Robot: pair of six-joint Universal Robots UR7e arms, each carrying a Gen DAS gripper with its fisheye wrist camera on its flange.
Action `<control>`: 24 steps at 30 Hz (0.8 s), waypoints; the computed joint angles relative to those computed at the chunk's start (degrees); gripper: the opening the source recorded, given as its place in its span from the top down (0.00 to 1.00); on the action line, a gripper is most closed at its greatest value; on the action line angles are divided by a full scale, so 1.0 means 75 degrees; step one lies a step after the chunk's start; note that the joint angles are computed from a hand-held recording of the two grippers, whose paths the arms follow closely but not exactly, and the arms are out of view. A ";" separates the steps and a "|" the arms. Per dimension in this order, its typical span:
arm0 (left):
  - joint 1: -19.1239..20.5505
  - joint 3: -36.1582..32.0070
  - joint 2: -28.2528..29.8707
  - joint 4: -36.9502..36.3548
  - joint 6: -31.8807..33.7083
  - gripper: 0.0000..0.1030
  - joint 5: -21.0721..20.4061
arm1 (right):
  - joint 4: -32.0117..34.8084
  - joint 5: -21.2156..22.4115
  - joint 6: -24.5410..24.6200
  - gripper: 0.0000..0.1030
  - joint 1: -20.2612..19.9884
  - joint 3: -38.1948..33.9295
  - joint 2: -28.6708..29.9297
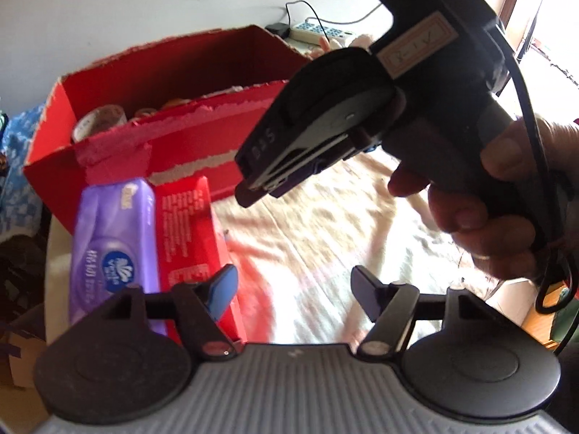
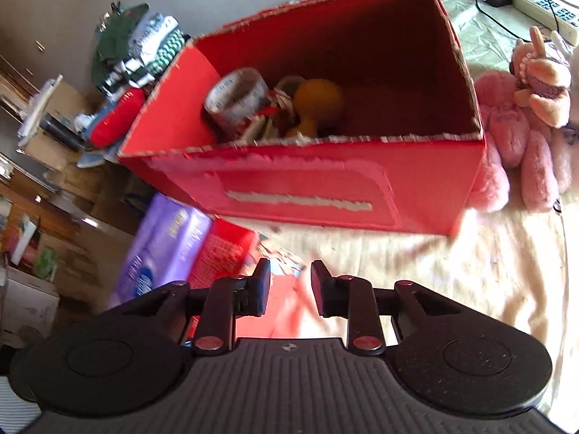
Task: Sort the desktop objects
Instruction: 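Withdraw the right tool from the box toward the tissue pack, then move both tools down onto the purple tissue pack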
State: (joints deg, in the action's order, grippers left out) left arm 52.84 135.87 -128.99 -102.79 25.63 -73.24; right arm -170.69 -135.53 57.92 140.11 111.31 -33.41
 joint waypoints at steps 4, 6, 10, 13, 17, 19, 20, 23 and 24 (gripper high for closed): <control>0.0044 -0.0167 -0.0122 0.0148 -0.0199 0.23 0.0061 | -0.0345 0.0093 -0.0582 0.72 -0.0130 -0.0308 0.0203; 0.0079 -0.0178 -0.0172 0.0221 -0.0309 0.23 0.0067 | -0.0401 0.0162 -0.0816 0.72 -0.0233 -0.0493 0.0336; 0.0073 -0.0108 -0.0321 0.0389 -0.0497 0.22 0.0299 | -0.0869 0.0305 -0.1213 0.70 -0.0457 -0.0657 0.0571; 0.0092 -0.0096 -0.0406 0.0350 -0.0581 0.19 0.0428 | -0.1125 0.0477 -0.1495 0.66 -0.0536 -0.0613 0.0594; 0.0410 -0.0109 -0.0300 0.0062 -0.0496 0.16 0.0239 | -0.1139 0.0529 -0.1547 0.66 -0.0482 -0.0360 0.0429; 0.0486 -0.0105 -0.0254 -0.0013 -0.0463 0.13 0.0115 | -0.1167 0.0626 -0.1394 0.65 -0.0460 -0.0152 0.0298; 0.0489 -0.0083 -0.0253 -0.0029 -0.0437 0.11 0.0071 | -0.1116 0.0560 -0.1304 0.64 -0.0419 -0.0085 0.0257; 0.0397 0.0040 -0.0339 -0.0042 -0.0351 0.06 0.0015 | -0.0930 0.0324 -0.1088 0.57 -0.0296 0.0022 0.0177; 0.0353 0.0080 -0.0369 -0.0040 -0.0309 0.06 -0.0030 | -0.0859 0.0242 -0.1016 0.57 -0.0256 0.0042 0.0156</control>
